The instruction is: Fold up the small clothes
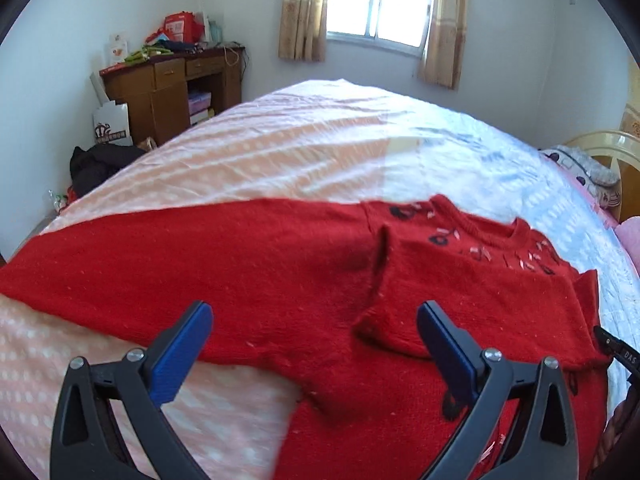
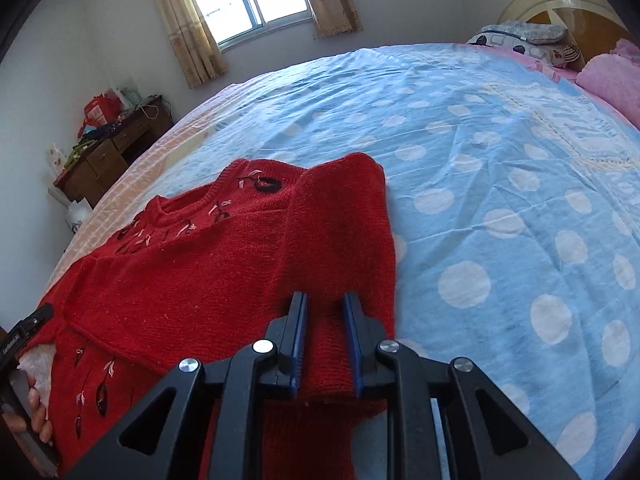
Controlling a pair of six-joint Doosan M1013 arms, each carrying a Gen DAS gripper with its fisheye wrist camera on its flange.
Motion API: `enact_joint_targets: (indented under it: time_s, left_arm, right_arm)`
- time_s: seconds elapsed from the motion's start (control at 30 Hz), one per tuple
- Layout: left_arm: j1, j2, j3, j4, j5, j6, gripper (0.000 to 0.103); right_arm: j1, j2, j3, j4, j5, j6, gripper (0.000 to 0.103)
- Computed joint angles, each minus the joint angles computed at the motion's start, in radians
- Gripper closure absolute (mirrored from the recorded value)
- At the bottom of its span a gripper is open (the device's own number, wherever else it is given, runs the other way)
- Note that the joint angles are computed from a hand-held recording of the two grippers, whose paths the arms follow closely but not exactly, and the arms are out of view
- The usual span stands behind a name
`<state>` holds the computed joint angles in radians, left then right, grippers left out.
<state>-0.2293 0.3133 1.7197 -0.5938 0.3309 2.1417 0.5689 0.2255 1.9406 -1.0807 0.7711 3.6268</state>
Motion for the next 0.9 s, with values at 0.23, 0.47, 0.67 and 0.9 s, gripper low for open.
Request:
enact_joint_targets:
  time_s: [0.23,0.47,0.67,0.9]
  left_arm:
    - [-0.026,0.064,-0.078,-0.008,0.111,0.046,0.014]
    - [-0.043,0.080,-0.093,0.012,0.146,0.077,0.079]
    - [-0.013,0.061,-0.063,-0.214,0.114,0.236,0.087]
    - [-0.009,0.053,-0.041,-0.225,0.030,0.194,0.087]
  right_arm:
    - [0.006,-0.003,0.003,-0.012,0.002,0.018,0.084]
    - [0.011,0.000,0.001,-0.019,0.015,0.025,0.083]
    - [0.061,0.002,0.011,-0.136,0.127,0.143,0.084]
    - [0.077,0.003,0.012,-0.173,0.175,0.172,0.084]
